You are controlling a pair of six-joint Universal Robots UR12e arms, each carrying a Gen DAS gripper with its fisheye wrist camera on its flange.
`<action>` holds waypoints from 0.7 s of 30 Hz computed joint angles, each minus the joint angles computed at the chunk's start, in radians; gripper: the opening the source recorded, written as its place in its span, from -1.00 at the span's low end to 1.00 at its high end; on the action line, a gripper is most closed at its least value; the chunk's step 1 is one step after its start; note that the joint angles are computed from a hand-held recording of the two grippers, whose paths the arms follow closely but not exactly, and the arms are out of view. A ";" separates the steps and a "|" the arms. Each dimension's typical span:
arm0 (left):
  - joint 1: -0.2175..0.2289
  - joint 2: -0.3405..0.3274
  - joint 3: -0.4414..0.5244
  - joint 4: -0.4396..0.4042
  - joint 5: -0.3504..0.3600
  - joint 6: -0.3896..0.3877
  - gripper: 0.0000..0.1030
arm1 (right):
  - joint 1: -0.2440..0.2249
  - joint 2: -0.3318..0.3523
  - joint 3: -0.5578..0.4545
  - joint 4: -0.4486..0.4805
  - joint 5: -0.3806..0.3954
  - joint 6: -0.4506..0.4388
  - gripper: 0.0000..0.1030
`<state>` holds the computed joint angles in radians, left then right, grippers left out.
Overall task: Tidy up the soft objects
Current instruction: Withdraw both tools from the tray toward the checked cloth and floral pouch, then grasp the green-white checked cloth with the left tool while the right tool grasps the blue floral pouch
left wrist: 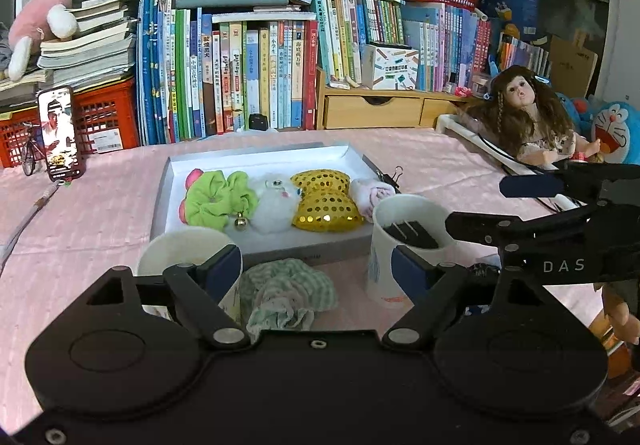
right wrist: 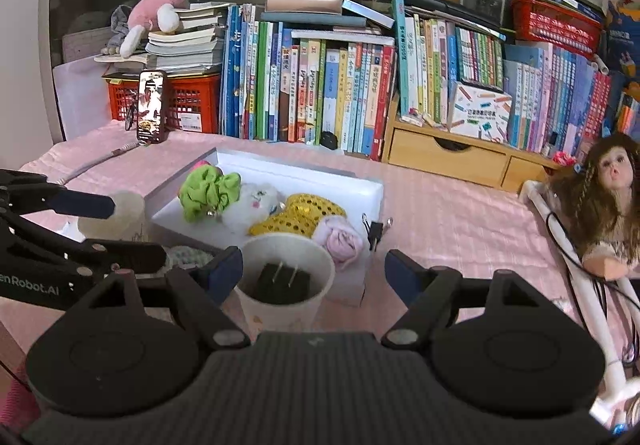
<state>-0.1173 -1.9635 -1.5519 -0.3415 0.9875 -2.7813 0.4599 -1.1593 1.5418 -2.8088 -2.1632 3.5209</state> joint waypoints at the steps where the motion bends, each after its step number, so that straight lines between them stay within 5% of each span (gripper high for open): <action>1: 0.000 0.001 -0.008 0.010 0.001 -0.005 0.58 | 0.001 -0.001 0.007 -0.001 -0.003 0.008 0.68; 14: -0.003 0.000 -0.099 0.165 0.054 -0.051 0.57 | 0.015 -0.001 0.068 -0.026 -0.011 0.080 0.68; 21: -0.012 -0.010 -0.129 0.244 0.071 -0.031 0.30 | 0.029 0.007 0.078 -0.028 -0.032 0.065 0.68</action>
